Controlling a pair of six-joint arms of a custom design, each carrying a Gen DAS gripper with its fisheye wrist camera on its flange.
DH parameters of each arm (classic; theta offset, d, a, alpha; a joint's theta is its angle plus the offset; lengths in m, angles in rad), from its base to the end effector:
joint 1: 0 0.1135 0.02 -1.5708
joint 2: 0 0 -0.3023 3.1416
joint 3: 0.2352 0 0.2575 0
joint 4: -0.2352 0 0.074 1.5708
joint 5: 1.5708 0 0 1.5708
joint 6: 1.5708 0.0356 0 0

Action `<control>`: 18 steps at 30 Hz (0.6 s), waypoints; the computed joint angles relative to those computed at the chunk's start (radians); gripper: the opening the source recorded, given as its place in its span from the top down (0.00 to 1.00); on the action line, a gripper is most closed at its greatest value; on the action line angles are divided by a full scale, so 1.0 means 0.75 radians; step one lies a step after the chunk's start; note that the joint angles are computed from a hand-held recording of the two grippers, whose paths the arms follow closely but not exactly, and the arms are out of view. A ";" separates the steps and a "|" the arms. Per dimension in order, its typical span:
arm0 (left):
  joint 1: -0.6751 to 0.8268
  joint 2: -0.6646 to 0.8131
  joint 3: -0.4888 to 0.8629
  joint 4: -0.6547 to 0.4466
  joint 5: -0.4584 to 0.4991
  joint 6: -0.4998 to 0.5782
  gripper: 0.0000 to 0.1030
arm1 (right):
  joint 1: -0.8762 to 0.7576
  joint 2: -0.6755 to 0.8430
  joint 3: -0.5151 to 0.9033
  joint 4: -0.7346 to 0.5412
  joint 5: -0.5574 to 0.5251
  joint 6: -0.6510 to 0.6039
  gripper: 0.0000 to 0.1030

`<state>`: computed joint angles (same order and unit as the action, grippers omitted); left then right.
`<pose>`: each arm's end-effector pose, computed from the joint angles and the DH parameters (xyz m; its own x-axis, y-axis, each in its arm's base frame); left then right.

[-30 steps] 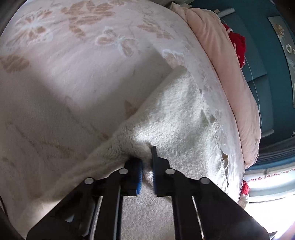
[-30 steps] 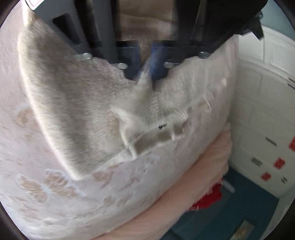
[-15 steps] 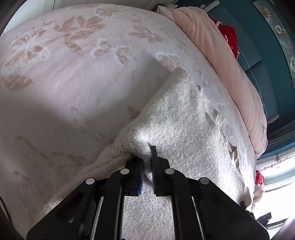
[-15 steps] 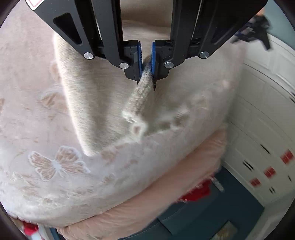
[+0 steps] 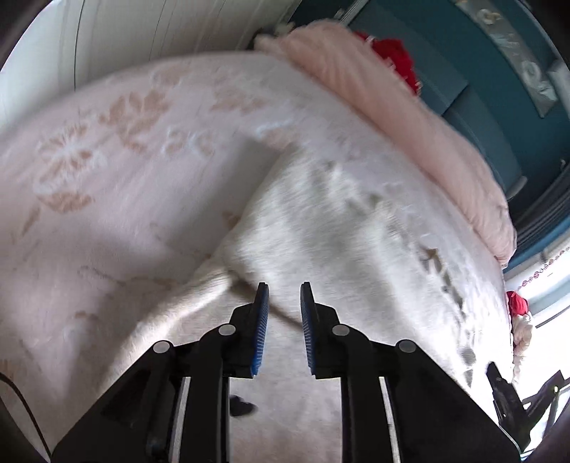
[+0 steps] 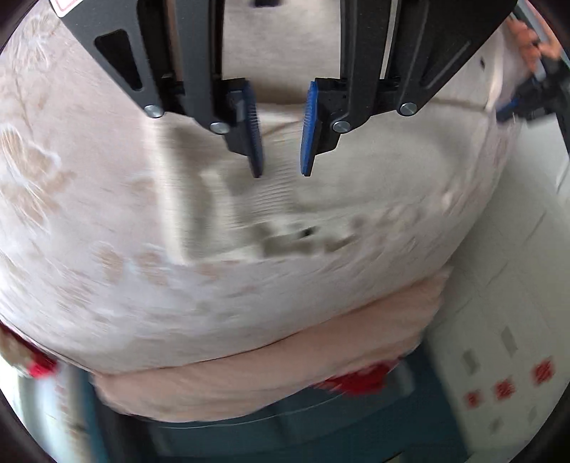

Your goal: Fold small clothes

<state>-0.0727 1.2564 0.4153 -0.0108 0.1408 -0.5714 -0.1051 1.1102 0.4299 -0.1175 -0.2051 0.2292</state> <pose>0.2092 -0.0202 0.1721 -0.7201 -0.4844 -0.4968 -0.2679 0.8545 -0.4450 0.1937 -0.0131 0.1955 -0.7020 0.2977 -0.6469 0.1240 0.9456 0.3006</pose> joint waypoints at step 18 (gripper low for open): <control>-0.072 0.323 0.042 0.174 -0.199 0.225 0.83 | -0.289 0.221 0.022 -0.078 -0.009 -0.295 0.98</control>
<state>-0.1266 1.4984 0.4470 0.1200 -0.0083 -0.4027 -0.3215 1.2756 0.4462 -0.1762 -0.2116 0.0081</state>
